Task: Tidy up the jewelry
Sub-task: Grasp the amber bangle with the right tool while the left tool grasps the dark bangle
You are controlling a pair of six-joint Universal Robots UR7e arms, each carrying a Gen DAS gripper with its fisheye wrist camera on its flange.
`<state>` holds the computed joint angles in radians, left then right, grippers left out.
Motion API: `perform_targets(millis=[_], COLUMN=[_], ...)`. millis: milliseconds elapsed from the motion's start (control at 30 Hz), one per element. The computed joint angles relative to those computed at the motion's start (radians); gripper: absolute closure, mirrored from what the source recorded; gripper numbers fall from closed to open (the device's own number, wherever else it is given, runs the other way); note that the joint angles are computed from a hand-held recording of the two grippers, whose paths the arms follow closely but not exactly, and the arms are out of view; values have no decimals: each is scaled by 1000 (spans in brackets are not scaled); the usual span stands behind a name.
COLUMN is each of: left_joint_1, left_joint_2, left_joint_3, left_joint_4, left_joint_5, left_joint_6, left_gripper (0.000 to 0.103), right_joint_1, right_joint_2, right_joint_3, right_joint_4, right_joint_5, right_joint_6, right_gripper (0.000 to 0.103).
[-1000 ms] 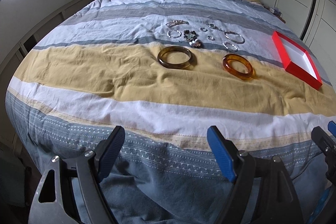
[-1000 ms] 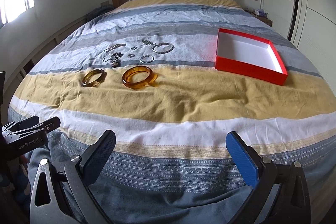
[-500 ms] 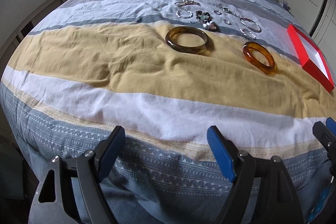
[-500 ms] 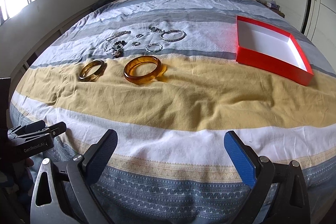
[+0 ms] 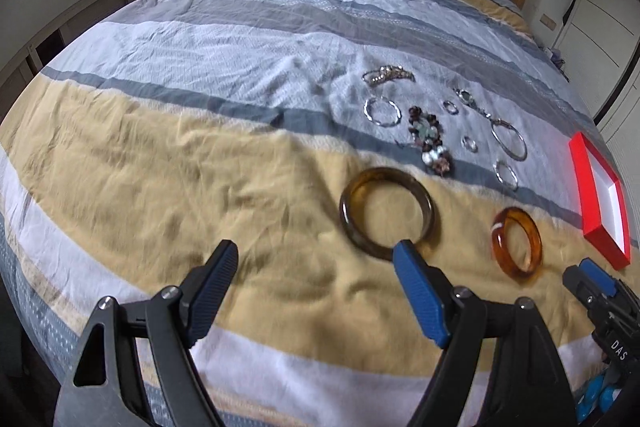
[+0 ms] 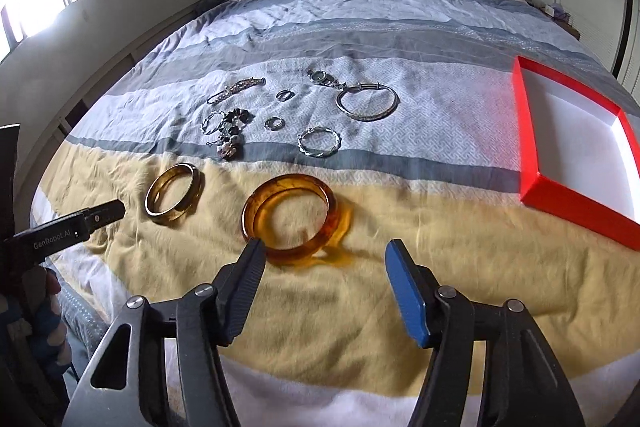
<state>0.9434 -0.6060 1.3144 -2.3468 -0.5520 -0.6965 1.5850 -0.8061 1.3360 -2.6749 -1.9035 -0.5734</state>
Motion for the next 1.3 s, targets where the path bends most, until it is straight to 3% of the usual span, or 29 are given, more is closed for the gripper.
perform_targets(millis=[200, 333, 600, 700, 867, 1033, 1300], left_joint_1=[50, 77, 92, 90, 78, 60, 1], left_joint_2=[73, 112, 168, 193, 214, 184, 109], left_joint_3=[-132, -187, -231, -255, -278, -241, -127], left_joint_4=[27, 79, 49, 12, 21, 47, 36], left_joint_5=[-28, -42, 4, 25, 45, 53, 103], left_joint_6=[61, 64, 143, 193, 231, 161, 129], left_gripper=[26, 37, 45, 58, 93, 95, 96], right_joint_1=[-8, -17, -25, -20, -13, 7, 24], right_joint_2=[96, 140, 180, 194, 199, 182, 66], right_joint_3=[-154, -213, -225, -227, -226, -179, -44], right_joint_4=[132, 201, 162, 131, 102, 19, -70], right_joint_5=[-4, -20, -42, -65, -87, -131, -105], right_joint_6=[44, 56, -12, -63, -105, -176, -169], right_gripper=[59, 71, 71, 74, 90, 92, 93])
